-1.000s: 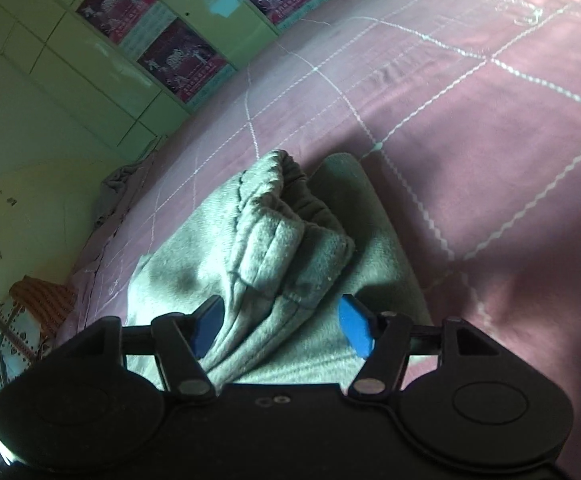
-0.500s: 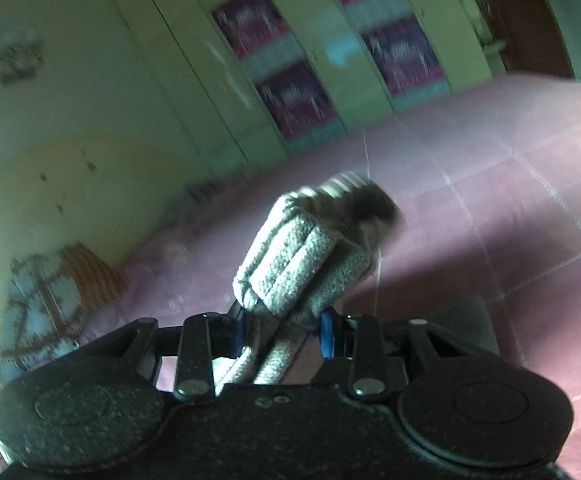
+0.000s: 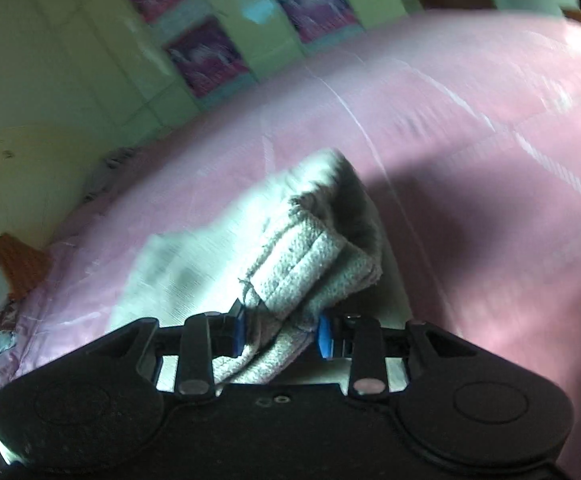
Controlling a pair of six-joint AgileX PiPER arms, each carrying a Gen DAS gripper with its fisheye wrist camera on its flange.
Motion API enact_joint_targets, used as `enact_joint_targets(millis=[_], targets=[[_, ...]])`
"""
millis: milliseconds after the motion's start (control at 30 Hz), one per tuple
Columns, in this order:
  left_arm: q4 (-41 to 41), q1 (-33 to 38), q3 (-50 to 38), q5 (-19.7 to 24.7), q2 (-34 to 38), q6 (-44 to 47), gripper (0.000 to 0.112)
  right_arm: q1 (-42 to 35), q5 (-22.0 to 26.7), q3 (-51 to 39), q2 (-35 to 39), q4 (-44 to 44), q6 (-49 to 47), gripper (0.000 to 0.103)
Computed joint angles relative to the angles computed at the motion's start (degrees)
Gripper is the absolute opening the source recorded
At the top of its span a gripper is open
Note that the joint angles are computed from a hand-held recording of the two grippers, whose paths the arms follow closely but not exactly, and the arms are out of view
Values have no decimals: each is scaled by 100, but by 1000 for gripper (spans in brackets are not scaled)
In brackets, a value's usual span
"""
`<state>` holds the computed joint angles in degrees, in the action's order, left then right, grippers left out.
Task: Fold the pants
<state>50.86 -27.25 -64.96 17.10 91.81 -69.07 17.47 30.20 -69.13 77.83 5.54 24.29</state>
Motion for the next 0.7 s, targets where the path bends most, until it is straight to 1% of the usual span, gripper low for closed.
enact_joint_targets(millis=[67, 167, 200, 233, 267, 300, 333, 367, 467, 567, 633, 667, 700], targets=[[31, 33, 46, -72, -22, -148, 63, 46, -359, 6, -210, 271, -534, 32], [-238, 136, 70, -203, -14, -25, 63, 44, -810, 350, -495, 830, -1315, 33], [-338, 162, 69, -240, -6, 57, 63, -48, -750, 469, -497, 879, -1359, 33], [-375, 161, 60, -250, 5, 119, 63, -188, -460, 434, -317, 762, -1174, 32], [-350, 142, 43, -226, 17, 133, 63, -403, 56, 299, -4, 835, -935, 32], [-328, 128, 21, -188, 30, 135, 63, -613, 345, 326, 238, 1137, -833, 32], [-337, 135, 16, -183, 36, 131, 63, -730, 405, 358, 251, 1353, -864, 33], [-397, 163, 15, -208, 44, 164, 63, -684, 236, 458, 150, 1340, -890, 34], [-411, 172, 4, -222, 62, 178, 63, -371, 425, 195, 216, 516, -366, 34], [-362, 161, 18, -221, 60, 110, 63, -387, 536, -28, 283, 483, -364, 34], [-361, 159, 11, -218, 67, 105, 63, -219, 282, 71, 2, 383, -396, 34], [-373, 163, 5, -220, 74, 119, 63, -222, -8, 264, -217, 619, -642, 34], [-431, 175, -4, -229, 78, 179, 63, -242, -378, 368, -259, 1085, -1088, 34]])
